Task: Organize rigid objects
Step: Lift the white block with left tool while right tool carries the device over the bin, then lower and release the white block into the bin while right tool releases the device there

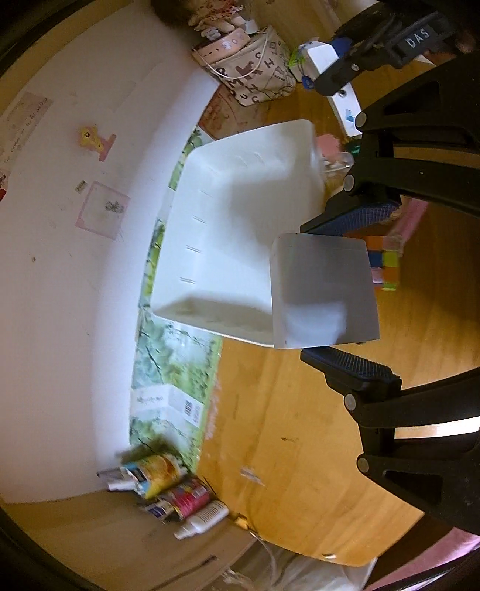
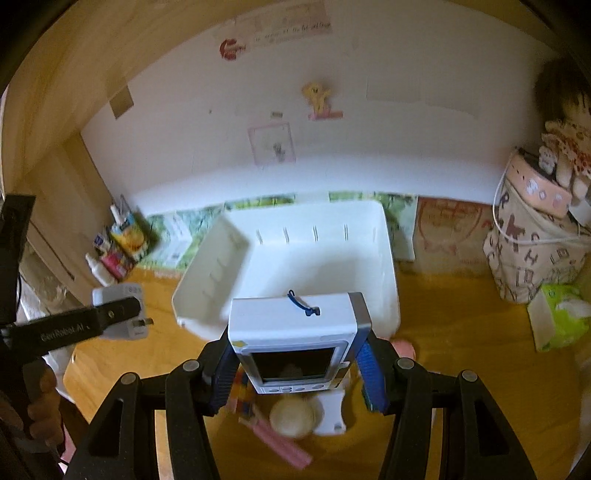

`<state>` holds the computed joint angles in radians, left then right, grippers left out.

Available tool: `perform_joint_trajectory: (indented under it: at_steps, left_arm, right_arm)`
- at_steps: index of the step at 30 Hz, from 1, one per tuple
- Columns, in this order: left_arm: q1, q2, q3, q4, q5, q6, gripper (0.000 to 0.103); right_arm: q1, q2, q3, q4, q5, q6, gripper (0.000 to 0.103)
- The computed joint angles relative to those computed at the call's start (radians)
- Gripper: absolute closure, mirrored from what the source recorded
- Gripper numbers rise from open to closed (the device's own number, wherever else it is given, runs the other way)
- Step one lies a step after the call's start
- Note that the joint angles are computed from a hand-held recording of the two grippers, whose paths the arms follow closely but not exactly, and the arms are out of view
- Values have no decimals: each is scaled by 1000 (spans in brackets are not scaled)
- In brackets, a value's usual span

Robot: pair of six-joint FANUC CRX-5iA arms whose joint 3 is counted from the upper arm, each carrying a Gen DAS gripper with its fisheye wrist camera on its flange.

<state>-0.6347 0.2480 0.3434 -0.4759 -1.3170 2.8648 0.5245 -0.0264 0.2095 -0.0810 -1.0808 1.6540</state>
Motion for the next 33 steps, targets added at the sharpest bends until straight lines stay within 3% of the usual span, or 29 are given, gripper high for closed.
perform_joint_trajectory:
  at_steps: [17, 22, 33]
  left_arm:
    - [77, 35, -73, -86, 254, -16, 40]
    - [113, 78, -60, -41, 299, -81, 40]
    - [152, 140, -30, 34, 322, -164, 40]
  right_arm:
    - [-38, 140, 23, -67, 178, 61, 45]
    - [-19, 164, 4, -17, 227, 65, 45]
    - [-42, 251, 87, -59, 143, 59, 44]
